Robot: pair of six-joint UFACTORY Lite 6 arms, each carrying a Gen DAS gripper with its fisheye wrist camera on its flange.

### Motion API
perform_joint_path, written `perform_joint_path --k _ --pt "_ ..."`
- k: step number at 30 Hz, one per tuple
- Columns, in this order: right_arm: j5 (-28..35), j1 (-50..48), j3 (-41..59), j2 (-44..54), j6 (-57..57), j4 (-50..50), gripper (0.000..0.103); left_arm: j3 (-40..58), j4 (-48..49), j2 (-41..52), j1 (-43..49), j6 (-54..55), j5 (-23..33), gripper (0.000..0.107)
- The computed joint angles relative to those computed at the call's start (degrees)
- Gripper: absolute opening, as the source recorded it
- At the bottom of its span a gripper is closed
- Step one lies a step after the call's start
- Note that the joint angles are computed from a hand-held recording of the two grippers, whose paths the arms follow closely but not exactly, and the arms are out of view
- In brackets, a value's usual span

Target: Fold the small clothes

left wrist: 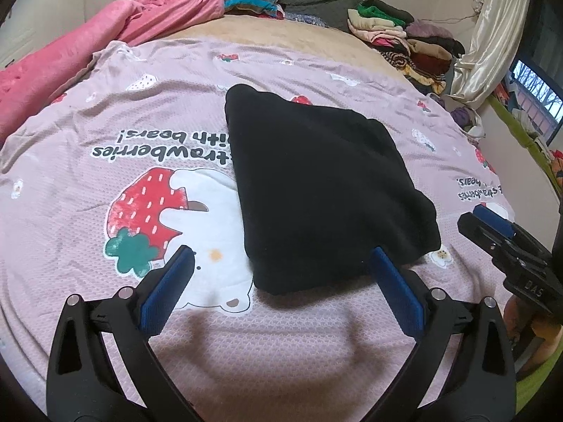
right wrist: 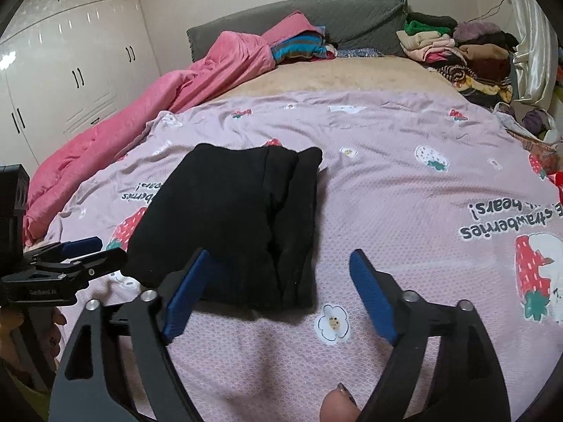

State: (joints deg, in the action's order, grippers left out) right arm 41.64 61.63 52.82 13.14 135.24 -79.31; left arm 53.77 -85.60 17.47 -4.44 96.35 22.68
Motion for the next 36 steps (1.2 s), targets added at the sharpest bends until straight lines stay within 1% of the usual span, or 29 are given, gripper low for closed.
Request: perform_joint_path --k 4,11,16,20,24,27,31,33,36 --pt "2.54 1.89 0.98 -0.35 -1.6 1.57 0.093 -1.18 -0.24 -1.87 0.53 0.7 0.34 0.094" --pt "7.7 6.59 3.34 -0.4 -2.88 3.89 0.096 -4.69 -0.66 -6.44 1.61 2.46 1.14 0.094" --pt "12.22 10.97 5.26 0.37 -2.72 5.44 0.098 -8.7 -0.93 -11.09 4.22 5.14 3.31 0.094" --pt "15.5 14.29 6.82 1.73 -2.02 6.54 0.098 -11.59 -0.66 -14.35 7.09 7.23 5.28 0.094" --pt "17.1 17.04 7.86 3.09 -0.28 7.11 0.098 -13.52 0.62 -16.86 10.96 8.32 8.25 0.094" --pt "19.44 19.11 9.1 4.77 0.85 8.13 0.098 -15.23 0.38 -18.61 13.27 10.48 9.59 0.094" --pt "21.63 21.7 9.98 6.71 3.15 9.65 0.099 -18.09 -1.04 -21.01 16.18 14.08 10.95 0.094" --pt "23.26 22.89 11.54 8.56 2.48 10.9 0.099 -19.47 -1.7 -21.65 18.03 16.18 12.25 0.094" --pt "25.26 24.72 13.22 10.99 3.41 11.9 0.099 -21.65 -3.63 -22.43 19.87 20.0 12.68 0.094"
